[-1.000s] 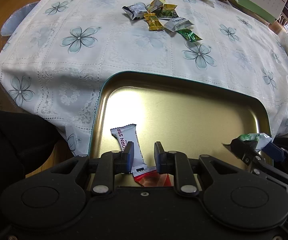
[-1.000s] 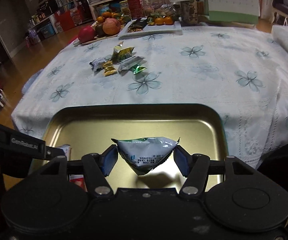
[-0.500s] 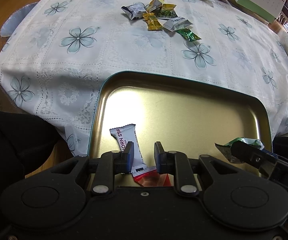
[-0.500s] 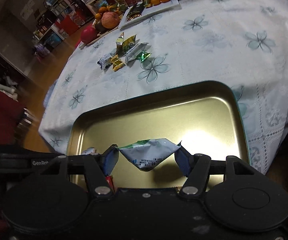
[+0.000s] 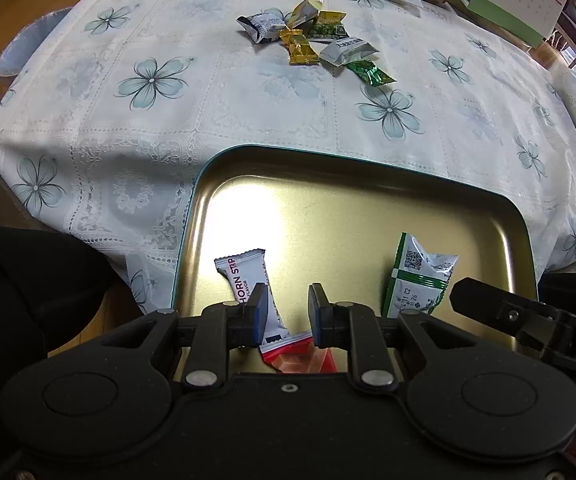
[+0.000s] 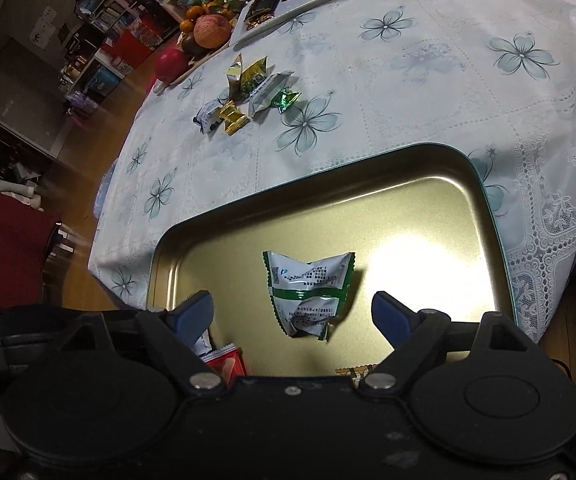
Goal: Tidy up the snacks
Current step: 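Open the right tool to drop the green-and-white pack into the tray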
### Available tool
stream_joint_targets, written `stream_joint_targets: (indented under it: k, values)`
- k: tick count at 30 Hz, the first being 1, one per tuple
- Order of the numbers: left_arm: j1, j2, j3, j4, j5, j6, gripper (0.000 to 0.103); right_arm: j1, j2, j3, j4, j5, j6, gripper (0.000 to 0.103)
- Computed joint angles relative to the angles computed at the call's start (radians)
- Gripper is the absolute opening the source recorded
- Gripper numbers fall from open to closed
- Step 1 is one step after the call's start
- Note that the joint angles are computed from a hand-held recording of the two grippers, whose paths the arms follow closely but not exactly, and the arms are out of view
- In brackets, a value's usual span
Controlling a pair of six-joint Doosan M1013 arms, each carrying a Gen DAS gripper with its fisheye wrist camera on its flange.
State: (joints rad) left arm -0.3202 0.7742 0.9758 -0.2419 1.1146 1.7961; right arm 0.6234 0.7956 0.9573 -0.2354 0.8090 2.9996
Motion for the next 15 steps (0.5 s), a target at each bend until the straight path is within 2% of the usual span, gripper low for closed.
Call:
stream_joint_targets:
  k: [6,12,15]
  values:
    - [0.0,-0.004,0.002,0.01,-0.004,-0.013,0.028,-0.005,0.023,-0.049,0.071,0.086,-0.086,0.089]
    - [-0.008,-0.005,0.005,0.056,-0.016,-0.042,0.028,0.002,0.075,-0.16,0.076,0.268,-0.205,0.085]
    - [-0.015,-0.008,0.009,0.085,-0.026,-0.048,0.028,0.008,0.092,-0.197,0.056,0.325,-0.253,0.085]
